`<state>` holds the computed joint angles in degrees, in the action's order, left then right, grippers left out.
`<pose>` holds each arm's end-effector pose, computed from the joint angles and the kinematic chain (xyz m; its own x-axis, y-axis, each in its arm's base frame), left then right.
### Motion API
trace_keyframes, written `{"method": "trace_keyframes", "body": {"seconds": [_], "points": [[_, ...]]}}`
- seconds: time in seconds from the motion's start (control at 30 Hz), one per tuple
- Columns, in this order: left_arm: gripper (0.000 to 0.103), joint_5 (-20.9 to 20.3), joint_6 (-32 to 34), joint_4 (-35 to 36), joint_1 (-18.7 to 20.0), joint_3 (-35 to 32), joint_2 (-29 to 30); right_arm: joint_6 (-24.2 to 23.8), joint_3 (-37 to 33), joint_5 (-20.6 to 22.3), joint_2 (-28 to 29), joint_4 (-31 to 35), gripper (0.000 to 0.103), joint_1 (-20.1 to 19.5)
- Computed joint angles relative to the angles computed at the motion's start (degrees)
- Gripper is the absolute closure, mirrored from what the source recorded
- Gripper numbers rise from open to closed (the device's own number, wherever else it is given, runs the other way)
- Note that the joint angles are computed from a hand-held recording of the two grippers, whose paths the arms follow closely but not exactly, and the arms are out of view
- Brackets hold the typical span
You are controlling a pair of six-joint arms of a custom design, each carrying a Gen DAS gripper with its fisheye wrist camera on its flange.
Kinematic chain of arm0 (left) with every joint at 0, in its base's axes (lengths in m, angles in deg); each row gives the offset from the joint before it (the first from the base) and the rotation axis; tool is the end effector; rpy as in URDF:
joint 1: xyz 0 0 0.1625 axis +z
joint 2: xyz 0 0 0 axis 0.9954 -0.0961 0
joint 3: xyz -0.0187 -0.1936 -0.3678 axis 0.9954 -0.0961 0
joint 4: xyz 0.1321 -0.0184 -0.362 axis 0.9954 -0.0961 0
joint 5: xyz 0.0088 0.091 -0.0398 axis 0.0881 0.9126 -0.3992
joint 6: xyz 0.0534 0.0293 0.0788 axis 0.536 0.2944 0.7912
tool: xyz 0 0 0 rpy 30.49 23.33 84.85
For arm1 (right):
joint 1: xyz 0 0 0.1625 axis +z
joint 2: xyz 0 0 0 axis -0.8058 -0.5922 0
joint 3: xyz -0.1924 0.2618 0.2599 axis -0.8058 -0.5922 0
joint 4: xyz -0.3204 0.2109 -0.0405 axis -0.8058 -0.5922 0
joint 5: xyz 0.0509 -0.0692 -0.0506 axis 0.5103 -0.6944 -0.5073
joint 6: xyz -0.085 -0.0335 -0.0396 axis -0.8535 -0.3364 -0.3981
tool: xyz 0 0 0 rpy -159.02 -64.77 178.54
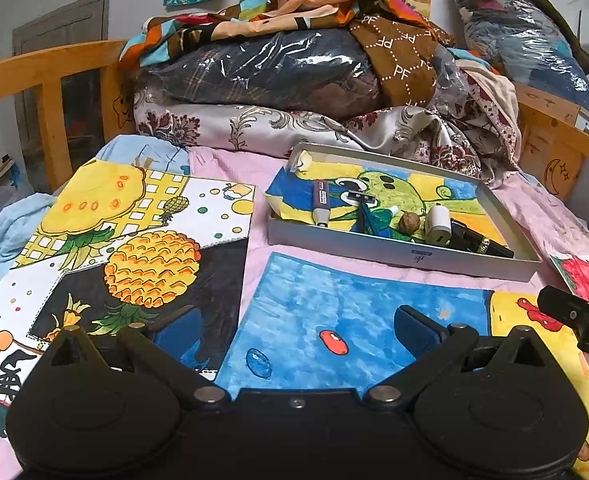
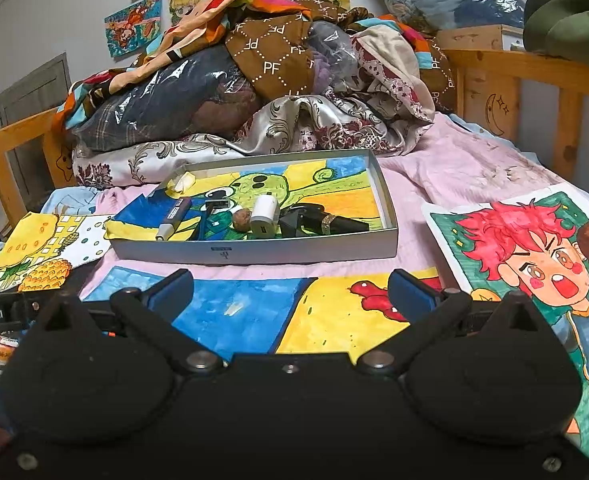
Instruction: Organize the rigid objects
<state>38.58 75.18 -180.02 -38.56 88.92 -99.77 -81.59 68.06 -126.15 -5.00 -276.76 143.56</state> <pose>-0.1892 -0.5206 0.0889 -0.7483 -0.2724 -0.6049 0.4001 0.5420 -0.7390 0.1170 -0.5601 0.1576 -0.7747 -0.1630 0.6109 -0.6137 0.4265 -0.6644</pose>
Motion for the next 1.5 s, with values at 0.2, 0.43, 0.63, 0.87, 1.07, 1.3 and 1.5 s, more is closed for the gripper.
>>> {"method": "trace_keyframes", "body": {"seconds": [0.2,0.43,0.63,0.87,1.07,1.3,1.5], "points": [[0.001,-0.61,2.28,-2.5,0.1,-0.21,0.67,-0.31,-0.04,-0.2,0.13,0.06,0.0,0.18],[0.001,1.27,5.62,-3.86,-0.23,-1.34,1.86,-1.61,-0.21,-0.47,-0.13,0.61,0.0,0.12],[0.001,0.49,3.05,-2.24,-0.07,-0.54,0.95,-1.09,-0.05,0.71,-0.62,0.13,0.0,-0.12],[0.001,1.08,4.89,-3.41,-0.45,-1.0,1.38,-0.4,-0.17,0.3,-0.33,-0.6,0.0,-0.14],[0.001,0.98,4.85,-2.48,-0.64,-0.82,1.05,-1.27,-0.09,0.58,0.04,-0.74,0.0,0.09],[0.001,0.95,4.68,-1.87,-0.53,-1.02,0.86,-0.84,-0.07,1.18,-0.35,-0.17,0.0,-0.15],[0.001,0.95,5.53,-1.51,-0.47,-1.04,0.93,-0.9,-0.09,0.77,-0.19,-0.09,0.0,-0.14]]}}
